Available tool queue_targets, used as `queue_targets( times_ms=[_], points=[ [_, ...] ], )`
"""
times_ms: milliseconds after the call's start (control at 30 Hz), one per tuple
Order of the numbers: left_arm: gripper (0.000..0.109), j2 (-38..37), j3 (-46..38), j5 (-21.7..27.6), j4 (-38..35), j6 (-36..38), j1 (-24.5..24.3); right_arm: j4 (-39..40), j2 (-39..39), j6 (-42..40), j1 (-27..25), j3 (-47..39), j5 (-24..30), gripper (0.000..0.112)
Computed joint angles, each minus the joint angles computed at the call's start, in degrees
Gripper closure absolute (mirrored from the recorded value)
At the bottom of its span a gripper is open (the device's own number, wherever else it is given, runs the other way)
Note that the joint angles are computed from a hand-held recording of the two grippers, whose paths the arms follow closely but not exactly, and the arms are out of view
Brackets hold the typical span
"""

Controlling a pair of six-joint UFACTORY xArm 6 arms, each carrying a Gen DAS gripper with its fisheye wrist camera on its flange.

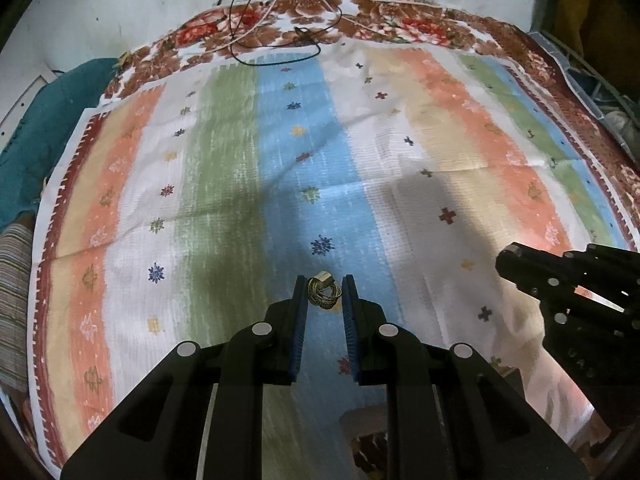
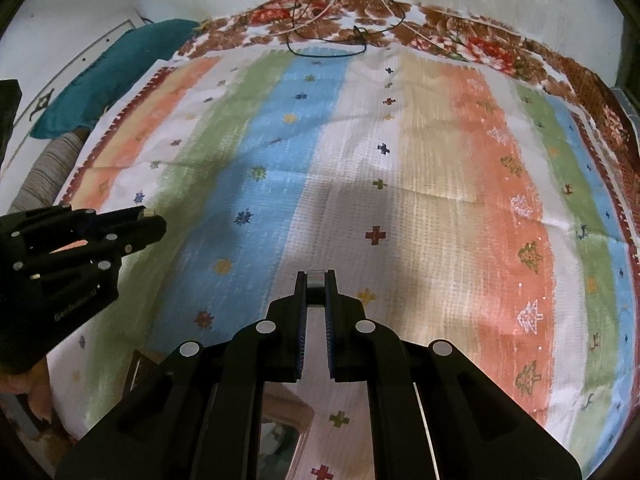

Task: Organize jewelry
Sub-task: 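Carry the gold ring over the tin with the left tool while the right tool carries the cube there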

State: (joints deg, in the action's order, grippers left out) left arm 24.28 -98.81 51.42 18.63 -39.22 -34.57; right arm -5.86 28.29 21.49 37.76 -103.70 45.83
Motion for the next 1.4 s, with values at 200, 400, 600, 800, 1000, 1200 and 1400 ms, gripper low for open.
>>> queue_targets(
  times_ms=[200, 400, 600, 800, 1000, 1200, 1400],
  points=[
    [0.092, -1.55, 1.41, -0.8, -0.09, -0.4, -0.79, -0.2, -1.98, -0.12, 0.36, 2.6, -1.1, 0.103],
    [0.092, -3.75, 3.73, -1.5, 0.27, -0.9, -1.7, -0.53, -4.09, -0.2, 0.88, 5.14, -2.03, 0.103],
    [0.092, -5.53, 5.55, -2.12, 0.83, -1.82, -2.57, -0.75, -6.2, 0.17, 1.42, 7.72, -3.32, 0.103],
    [0.092, -7.24, 7.21, -2.72, 1.94, -3.32, -3.33, -1.14, -7.75, 0.6, 1.76, 9.5, -3.85, 0.103],
    [0.092, -9.69, 9.81, -4.02, 2.96, -4.89, -4.11, -1.39, -10.05, 1.37, 2.31, 12.28, -5.07, 0.103],
    [0.092, -11.96, 12.4, -4.77, 3.65, -6.23, -4.86, -2.1, -12.32, 2.09, 2.9, 15.18, -6.37, 0.103],
    [0.092, -14.81, 15.62, -6.38, 4.61, -7.92, -5.56, -1.99, -14.06, 2.08, 3.57, 17.27, -7.11, 0.103]
  ],
)
